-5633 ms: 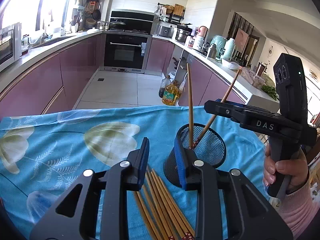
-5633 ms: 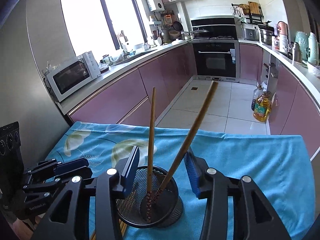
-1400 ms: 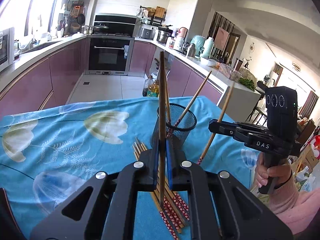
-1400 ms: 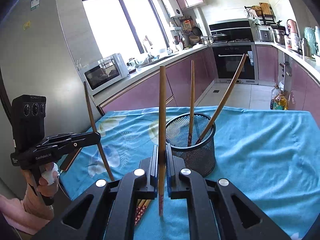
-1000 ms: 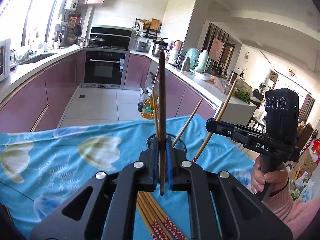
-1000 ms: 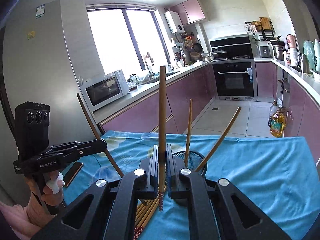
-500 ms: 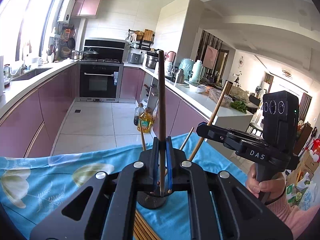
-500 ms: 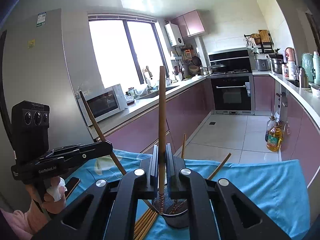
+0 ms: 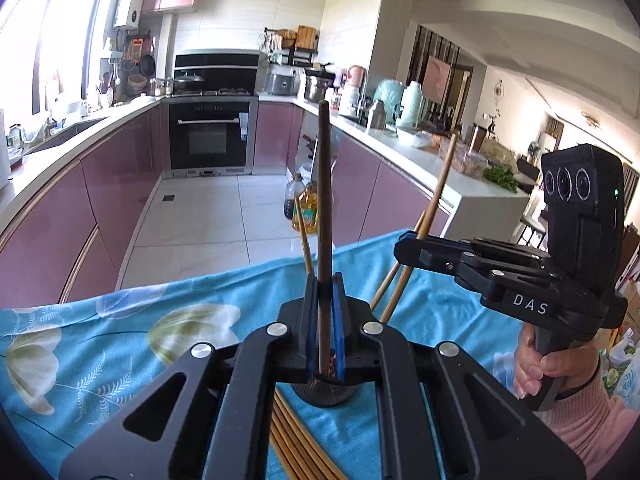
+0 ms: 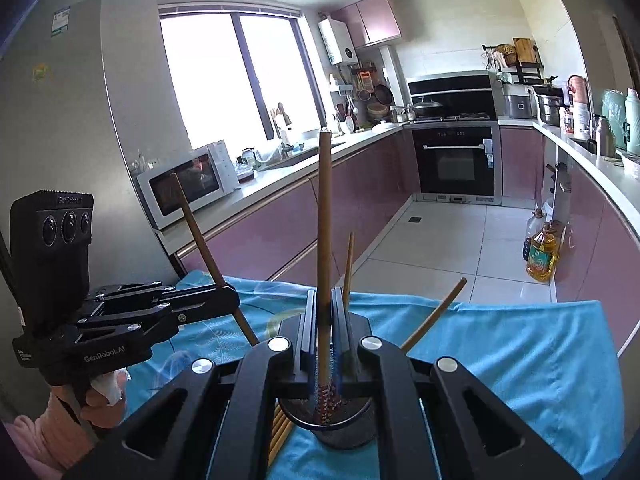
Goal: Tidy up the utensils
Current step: 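Drop the left tool's chopstick into the cup while the right tool releases its chopstick inside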
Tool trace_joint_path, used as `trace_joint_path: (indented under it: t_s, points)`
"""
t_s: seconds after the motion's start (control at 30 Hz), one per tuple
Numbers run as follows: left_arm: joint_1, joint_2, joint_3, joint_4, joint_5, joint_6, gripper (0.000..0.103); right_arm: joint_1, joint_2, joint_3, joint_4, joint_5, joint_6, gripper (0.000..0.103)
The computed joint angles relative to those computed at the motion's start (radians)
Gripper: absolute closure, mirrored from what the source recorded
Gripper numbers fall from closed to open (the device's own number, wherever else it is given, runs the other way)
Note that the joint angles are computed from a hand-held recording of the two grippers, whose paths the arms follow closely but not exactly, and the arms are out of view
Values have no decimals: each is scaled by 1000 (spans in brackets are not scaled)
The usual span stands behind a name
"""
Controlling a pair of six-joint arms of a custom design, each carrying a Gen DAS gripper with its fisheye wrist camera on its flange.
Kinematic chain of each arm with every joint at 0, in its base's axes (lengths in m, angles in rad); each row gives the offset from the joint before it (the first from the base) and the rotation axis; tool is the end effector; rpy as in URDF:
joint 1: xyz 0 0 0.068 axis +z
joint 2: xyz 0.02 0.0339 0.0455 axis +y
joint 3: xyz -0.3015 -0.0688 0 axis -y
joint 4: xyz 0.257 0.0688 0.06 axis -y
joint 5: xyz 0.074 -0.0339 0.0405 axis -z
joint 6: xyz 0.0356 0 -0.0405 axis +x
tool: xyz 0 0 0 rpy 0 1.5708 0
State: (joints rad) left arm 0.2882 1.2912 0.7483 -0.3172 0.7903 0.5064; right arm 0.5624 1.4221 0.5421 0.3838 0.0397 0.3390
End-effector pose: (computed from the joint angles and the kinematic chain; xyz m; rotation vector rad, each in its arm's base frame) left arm 0.2492 0.0475 0.2468 0.5658 2.1042 -0.5190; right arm 0.2391 0.1490 0.1997 -0.2101 2.0963 0.5091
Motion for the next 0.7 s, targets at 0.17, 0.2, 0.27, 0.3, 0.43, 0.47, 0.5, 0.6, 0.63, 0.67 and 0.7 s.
trace_joint_path:
  t_s: [0.17,0.2,0.27,0.3,0.43,0.47,0.5,0.6,0.63,0.67,0.7]
  points:
    - [-51,64,-2,15,-74,18,95,2,81,48,-61,-11,-1,97]
    - [-63,81,-1,28,-88,11,95,0,99,57,-67,-13,0,97]
    - [-78,112,-3,57,-108,3,95,-3,128,69,-69,-16,3,97]
    - [-83,118,-5,69,-113,-5,95,-4,140,73,-71,-17,5,97]
    - [-92,155,13,90,-125,-28,95,-9,175,86,-60,-8,17,96]
    - [-91,168,20,95,-126,-30,95,-3,177,84,-55,3,24,95]
    - [-92,179,26,102,-128,-35,95,-2,178,83,-51,6,26,95]
    - [-94,207,46,110,-127,-47,95,7,176,79,-42,30,39,95]
    - [-97,211,45,119,-133,-56,95,6,177,78,-37,33,42,93]
    - [-102,218,49,120,-136,-63,94,6,175,73,-29,34,46,90]
    - [-105,225,53,119,-138,-67,94,9,172,68,-23,40,49,82]
